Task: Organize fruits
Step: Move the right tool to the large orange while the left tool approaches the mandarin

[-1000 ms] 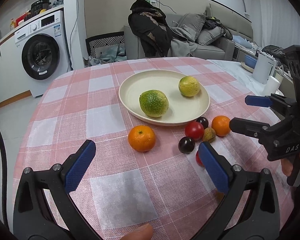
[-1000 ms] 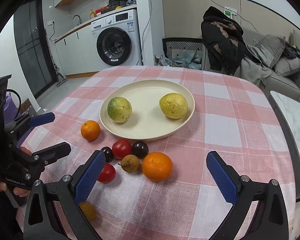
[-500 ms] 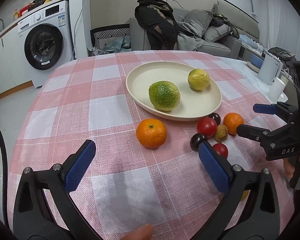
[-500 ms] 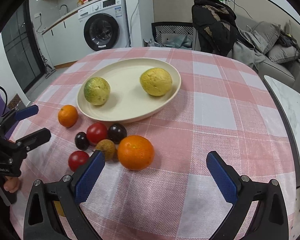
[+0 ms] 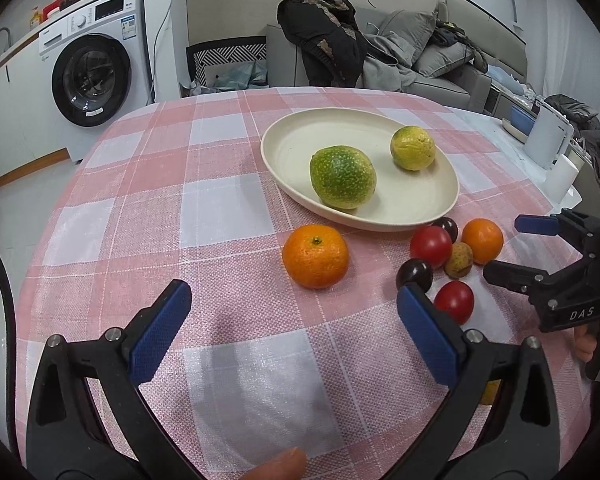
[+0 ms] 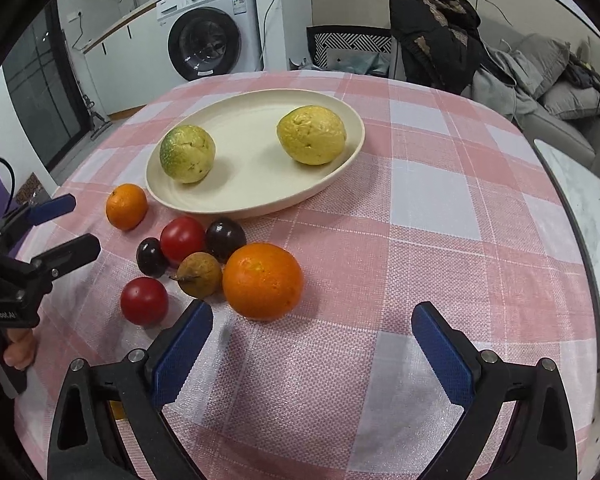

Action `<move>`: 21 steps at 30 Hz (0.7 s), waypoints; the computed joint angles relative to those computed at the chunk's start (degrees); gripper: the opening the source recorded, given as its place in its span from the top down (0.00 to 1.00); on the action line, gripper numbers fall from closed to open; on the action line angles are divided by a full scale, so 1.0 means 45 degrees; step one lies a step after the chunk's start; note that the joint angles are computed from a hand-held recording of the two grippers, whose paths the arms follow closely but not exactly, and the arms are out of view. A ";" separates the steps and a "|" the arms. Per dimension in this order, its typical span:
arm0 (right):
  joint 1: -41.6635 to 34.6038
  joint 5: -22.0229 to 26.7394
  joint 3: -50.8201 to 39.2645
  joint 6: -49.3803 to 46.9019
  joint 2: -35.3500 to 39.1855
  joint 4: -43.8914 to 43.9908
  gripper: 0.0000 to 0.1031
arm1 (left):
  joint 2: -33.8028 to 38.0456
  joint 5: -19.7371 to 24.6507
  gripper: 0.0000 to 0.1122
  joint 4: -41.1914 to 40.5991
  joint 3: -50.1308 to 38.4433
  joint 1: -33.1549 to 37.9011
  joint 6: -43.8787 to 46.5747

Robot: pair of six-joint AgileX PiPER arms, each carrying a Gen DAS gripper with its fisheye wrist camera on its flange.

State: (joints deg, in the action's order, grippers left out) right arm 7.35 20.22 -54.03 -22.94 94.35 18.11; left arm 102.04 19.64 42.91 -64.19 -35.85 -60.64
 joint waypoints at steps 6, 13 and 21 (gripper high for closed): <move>0.0045 0.0019 -0.0079 -0.0595 0.0167 0.0471 0.21 | 0.0223 0.0056 0.09 -0.0502 -0.0206 0.0118 0.0496; -0.0384 0.0286 0.0056 -0.3842 0.0025 0.3675 0.34 | 0.0285 -0.0019 0.09 -0.0448 -0.0212 0.0152 0.0511; -0.0436 0.0630 0.0001 -0.4966 0.0110 0.4883 0.54 | 0.0322 -0.0076 0.09 -0.0475 -0.0198 0.0175 0.0494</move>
